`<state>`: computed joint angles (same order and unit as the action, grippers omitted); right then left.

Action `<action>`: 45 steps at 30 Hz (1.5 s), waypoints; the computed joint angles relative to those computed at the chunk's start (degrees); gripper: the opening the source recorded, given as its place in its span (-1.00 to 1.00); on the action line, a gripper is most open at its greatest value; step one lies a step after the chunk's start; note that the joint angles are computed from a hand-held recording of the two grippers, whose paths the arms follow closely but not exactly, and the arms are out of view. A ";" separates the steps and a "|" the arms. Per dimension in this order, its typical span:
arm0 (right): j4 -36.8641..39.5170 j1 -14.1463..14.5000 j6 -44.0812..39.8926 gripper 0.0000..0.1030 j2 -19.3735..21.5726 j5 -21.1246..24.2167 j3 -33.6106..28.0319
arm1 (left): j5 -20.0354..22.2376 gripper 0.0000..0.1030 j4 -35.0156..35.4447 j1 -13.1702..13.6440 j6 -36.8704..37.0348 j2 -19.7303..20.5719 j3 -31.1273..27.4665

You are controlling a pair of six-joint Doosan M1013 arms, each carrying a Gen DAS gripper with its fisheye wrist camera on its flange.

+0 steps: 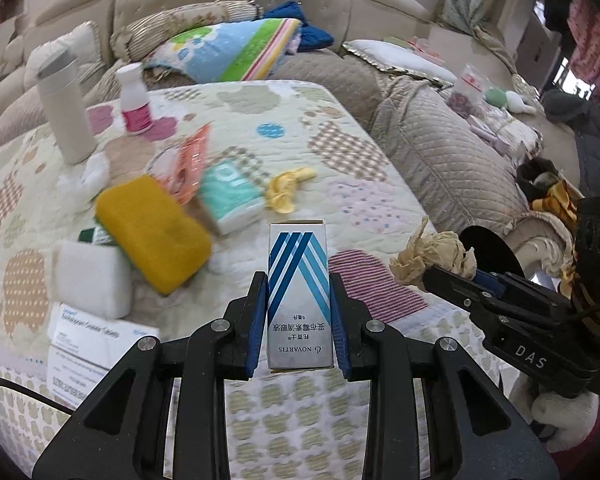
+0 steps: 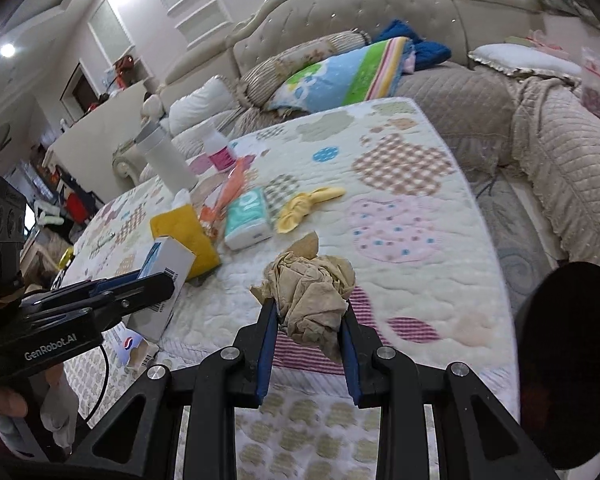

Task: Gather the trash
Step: 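Grasp the beige cloth with the right gripper while the left holds the striped box, then carry the cloth and striped box over the bin and open both grippers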

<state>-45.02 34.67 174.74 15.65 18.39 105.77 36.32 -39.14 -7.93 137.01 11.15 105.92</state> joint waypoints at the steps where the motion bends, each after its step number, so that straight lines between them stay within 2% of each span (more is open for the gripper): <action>1: -1.66 0.01 1.94 -0.45 -0.50 0.27 0.53 | -0.07 -0.48 0.04 -0.36 0.12 -0.10 0.04; 5: -7.19 -0.05 8.78 -0.45 -2.53 1.55 2.86 | -0.66 -0.48 0.00 -2.28 0.78 -0.64 0.33; 15: -13.81 -0.29 19.03 -0.45 -6.45 5.67 7.51 | -0.92 -0.48 -0.18 -6.99 2.64 -1.17 0.72; 30: -14.93 -1.88 26.42 -0.45 -10.51 10.49 13.33 | -1.07 -0.48 -0.59 -13.60 4.91 -0.04 0.19; 45: -13.91 -3.75 29.83 -0.45 -11.99 10.43 16.78 | 1.62 -0.47 -2.27 -16.52 6.03 2.30 -1.32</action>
<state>-58.93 30.91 204.57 3.66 28.82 122.55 37.94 -41.42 -24.45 143.04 13.45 104.60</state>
